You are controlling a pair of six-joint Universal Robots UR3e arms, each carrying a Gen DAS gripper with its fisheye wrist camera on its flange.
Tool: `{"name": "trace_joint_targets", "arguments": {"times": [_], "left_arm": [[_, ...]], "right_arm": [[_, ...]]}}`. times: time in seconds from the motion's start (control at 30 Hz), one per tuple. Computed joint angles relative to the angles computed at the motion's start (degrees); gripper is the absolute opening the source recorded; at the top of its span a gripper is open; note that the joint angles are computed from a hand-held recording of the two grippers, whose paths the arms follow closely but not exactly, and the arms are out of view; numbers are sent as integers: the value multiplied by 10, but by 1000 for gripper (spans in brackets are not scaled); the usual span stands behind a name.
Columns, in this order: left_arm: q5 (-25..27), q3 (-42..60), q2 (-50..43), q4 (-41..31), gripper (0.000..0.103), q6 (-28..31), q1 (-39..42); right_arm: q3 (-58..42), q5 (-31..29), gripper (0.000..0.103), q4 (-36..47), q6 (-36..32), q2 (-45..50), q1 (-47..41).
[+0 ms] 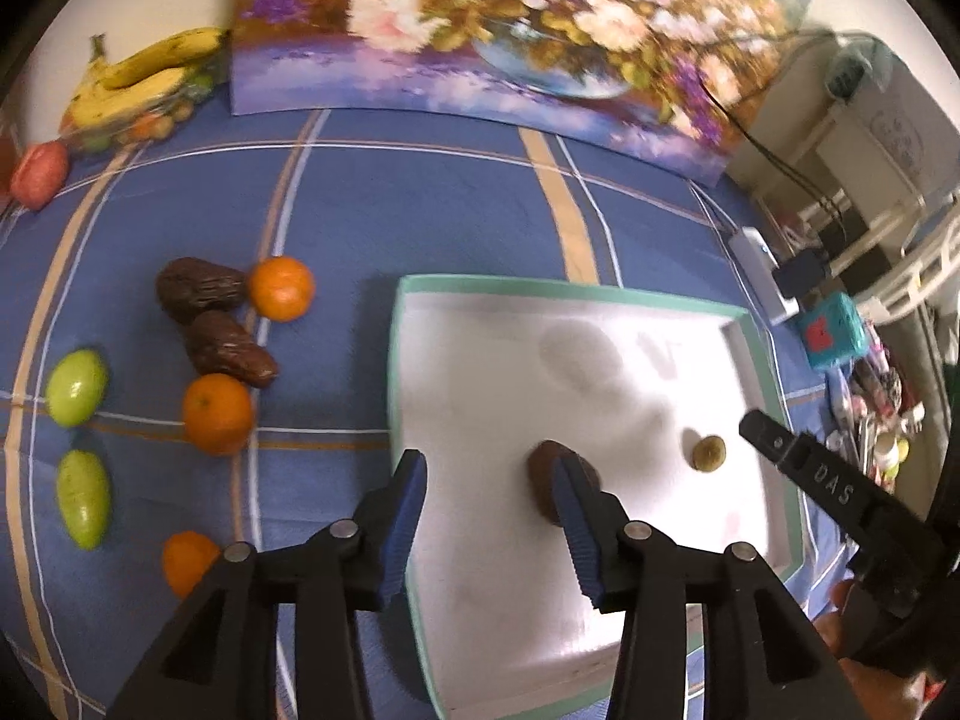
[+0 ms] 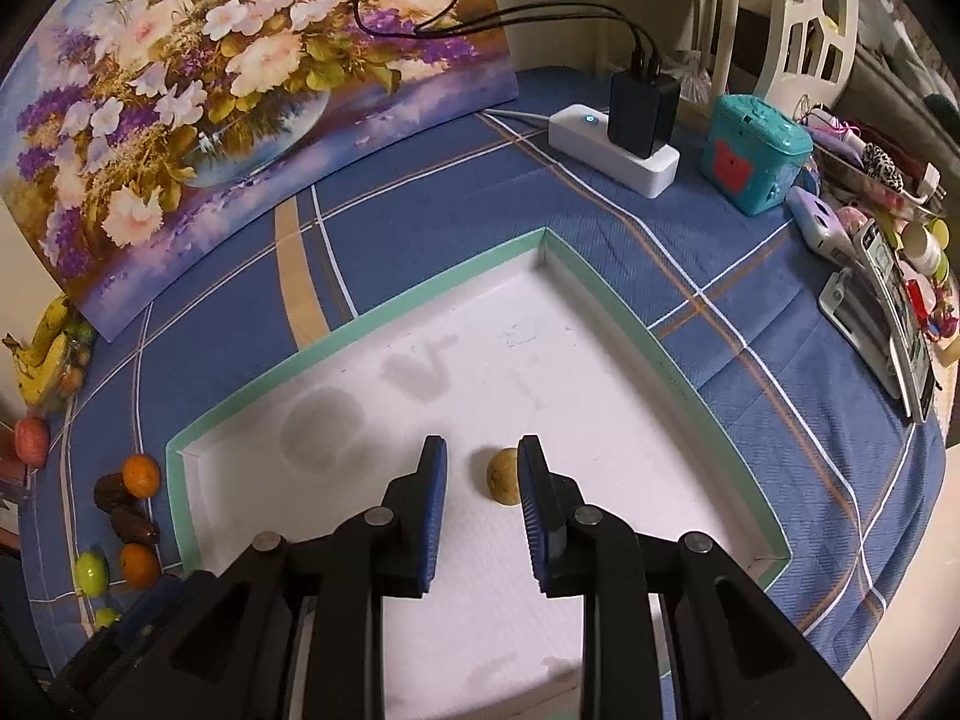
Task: Organize fruits
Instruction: 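Carry the date with the left tool into the white tray while the right tool drops its fruit there, then move both open tools back from the tray toward the fruit row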
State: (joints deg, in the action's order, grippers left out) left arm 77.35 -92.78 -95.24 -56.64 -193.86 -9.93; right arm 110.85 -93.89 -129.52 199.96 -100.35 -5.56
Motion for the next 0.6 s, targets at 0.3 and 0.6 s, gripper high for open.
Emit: {"name": "trace_joint_targets", "arguments": {"times": [0.3, 0.6], "left_arm": [[64, -33, 43, -23, 90, -39, 50], [78, -104, 97, 5, 103, -55, 106]], "right_arm": [[-4, -2, 52, 9, 0, 1, 10], [-3, -14, 82, -25, -16, 12, 37]]}}
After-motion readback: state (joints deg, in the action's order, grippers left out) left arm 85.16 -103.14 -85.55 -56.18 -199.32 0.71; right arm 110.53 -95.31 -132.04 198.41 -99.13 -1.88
